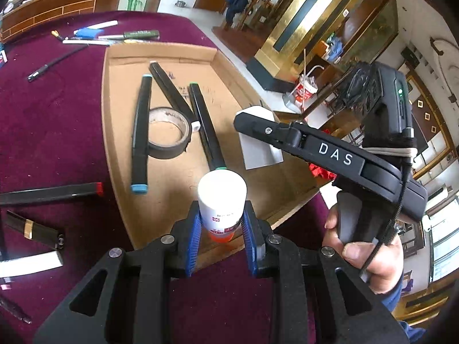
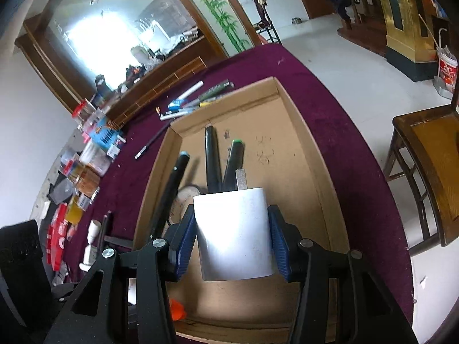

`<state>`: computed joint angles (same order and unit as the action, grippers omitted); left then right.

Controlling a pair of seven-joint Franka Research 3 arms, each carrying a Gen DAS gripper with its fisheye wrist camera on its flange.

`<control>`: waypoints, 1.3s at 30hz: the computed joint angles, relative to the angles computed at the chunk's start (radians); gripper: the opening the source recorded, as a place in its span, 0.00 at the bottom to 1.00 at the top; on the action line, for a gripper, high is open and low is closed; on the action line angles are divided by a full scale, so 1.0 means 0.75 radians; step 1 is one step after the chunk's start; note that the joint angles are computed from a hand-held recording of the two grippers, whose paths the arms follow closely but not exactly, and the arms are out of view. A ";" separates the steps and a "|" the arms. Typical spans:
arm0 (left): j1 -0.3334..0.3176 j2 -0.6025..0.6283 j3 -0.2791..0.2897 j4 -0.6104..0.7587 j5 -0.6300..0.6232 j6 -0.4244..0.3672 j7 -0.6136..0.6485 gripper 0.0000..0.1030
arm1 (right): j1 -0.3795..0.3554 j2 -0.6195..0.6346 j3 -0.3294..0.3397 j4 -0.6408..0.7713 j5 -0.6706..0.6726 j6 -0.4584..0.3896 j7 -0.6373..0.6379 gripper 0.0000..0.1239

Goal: Organize rigid objects
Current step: 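Lower the bottle and the block into the tray and open both grippers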

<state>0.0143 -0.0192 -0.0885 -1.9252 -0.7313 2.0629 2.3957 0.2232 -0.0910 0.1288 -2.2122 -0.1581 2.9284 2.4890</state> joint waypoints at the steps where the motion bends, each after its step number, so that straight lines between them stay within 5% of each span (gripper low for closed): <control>1: -0.001 0.000 -0.001 -0.001 0.007 0.002 -0.004 0.23 | -0.001 0.000 0.001 0.003 -0.007 -0.013 0.002 0.35; 23: -0.008 0.037 -0.040 -0.010 0.054 0.108 -0.026 0.23 | 0.056 0.069 -0.021 0.113 -0.260 -0.208 0.139 0.35; 39: -0.051 -0.018 -0.026 -0.088 0.080 0.203 0.036 0.23 | 0.093 0.089 -0.042 0.140 -0.255 -0.251 0.121 0.35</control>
